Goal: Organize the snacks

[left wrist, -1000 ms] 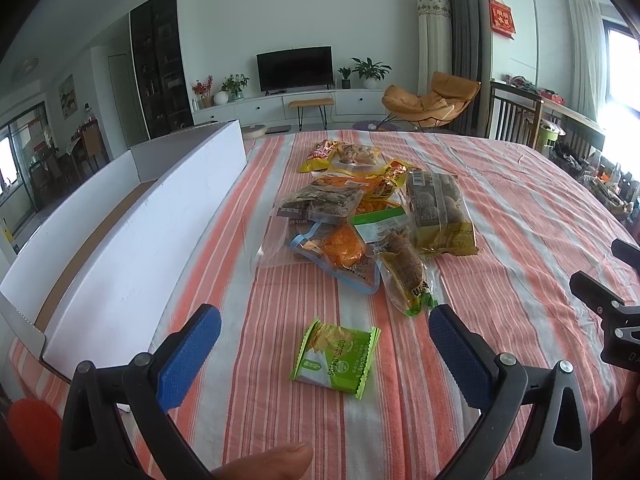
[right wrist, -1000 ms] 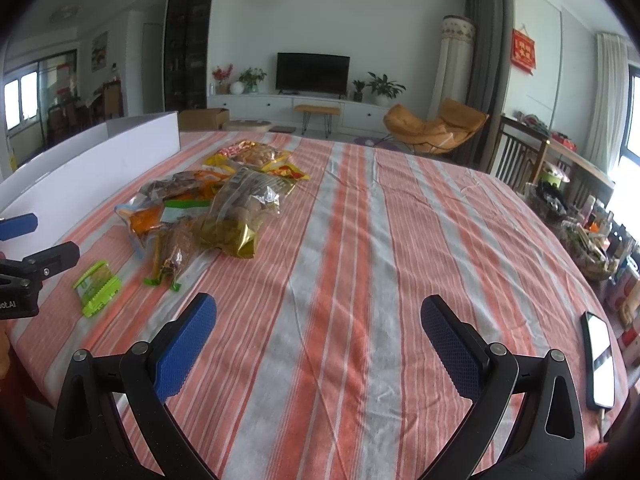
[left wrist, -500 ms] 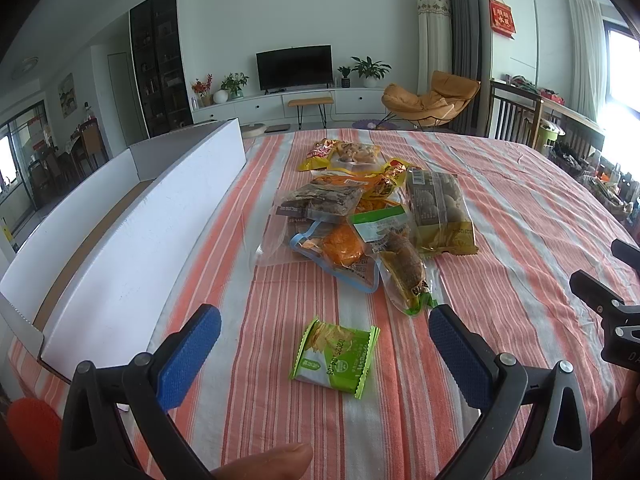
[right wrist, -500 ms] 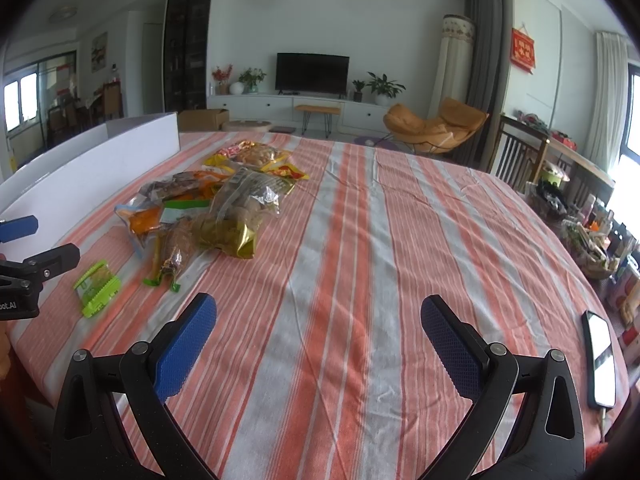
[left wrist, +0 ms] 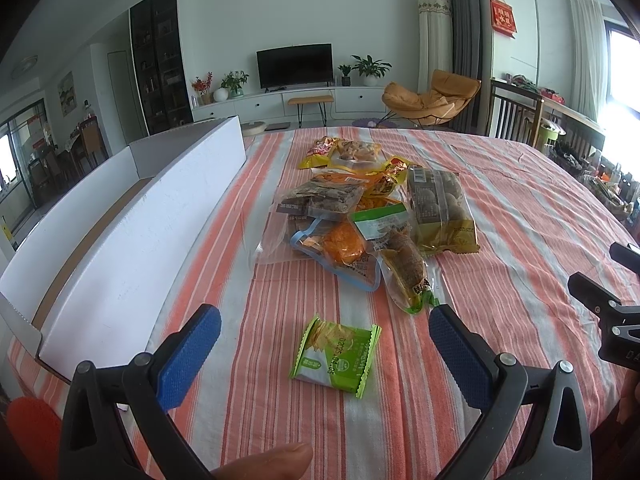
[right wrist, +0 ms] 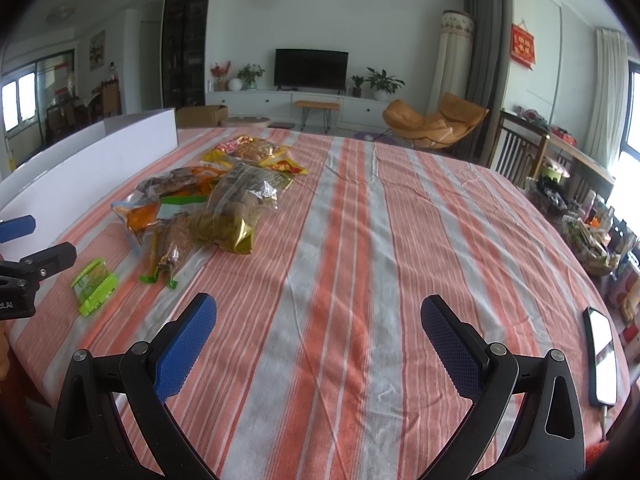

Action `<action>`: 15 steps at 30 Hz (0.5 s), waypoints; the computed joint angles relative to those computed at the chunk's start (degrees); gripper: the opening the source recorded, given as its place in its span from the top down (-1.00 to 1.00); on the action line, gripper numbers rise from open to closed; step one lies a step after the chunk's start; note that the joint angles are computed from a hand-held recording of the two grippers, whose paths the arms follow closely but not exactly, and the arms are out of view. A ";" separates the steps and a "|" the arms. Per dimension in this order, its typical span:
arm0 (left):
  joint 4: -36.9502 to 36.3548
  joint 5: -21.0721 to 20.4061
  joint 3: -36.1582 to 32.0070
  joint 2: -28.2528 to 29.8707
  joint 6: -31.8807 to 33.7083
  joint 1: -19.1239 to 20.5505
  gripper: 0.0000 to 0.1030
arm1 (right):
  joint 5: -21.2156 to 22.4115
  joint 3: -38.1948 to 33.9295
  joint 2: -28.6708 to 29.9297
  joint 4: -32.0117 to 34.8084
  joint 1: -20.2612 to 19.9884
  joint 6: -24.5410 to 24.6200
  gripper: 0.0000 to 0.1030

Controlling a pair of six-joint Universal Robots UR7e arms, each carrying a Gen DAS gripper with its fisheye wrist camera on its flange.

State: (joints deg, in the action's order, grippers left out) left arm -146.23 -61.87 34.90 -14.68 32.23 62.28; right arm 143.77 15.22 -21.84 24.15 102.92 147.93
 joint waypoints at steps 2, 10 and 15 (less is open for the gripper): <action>0.36 -0.04 -0.41 0.14 -0.03 0.02 -0.99 | 0.08 -1.84 0.86 1.66 -0.08 1.09 -0.99; 1.77 0.19 -1.35 0.40 -0.48 0.11 -0.99 | 0.07 -3.70 1.77 3.33 -0.10 1.57 -0.99; 1.83 0.26 -1.23 0.34 -0.65 0.12 -0.99 | 0.06 -7.22 3.49 5.74 -0.21 2.06 -0.99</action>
State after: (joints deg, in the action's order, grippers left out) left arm -144.39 -61.61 33.67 -14.34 31.58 62.39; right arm 143.83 8.00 -18.36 29.89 102.71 149.99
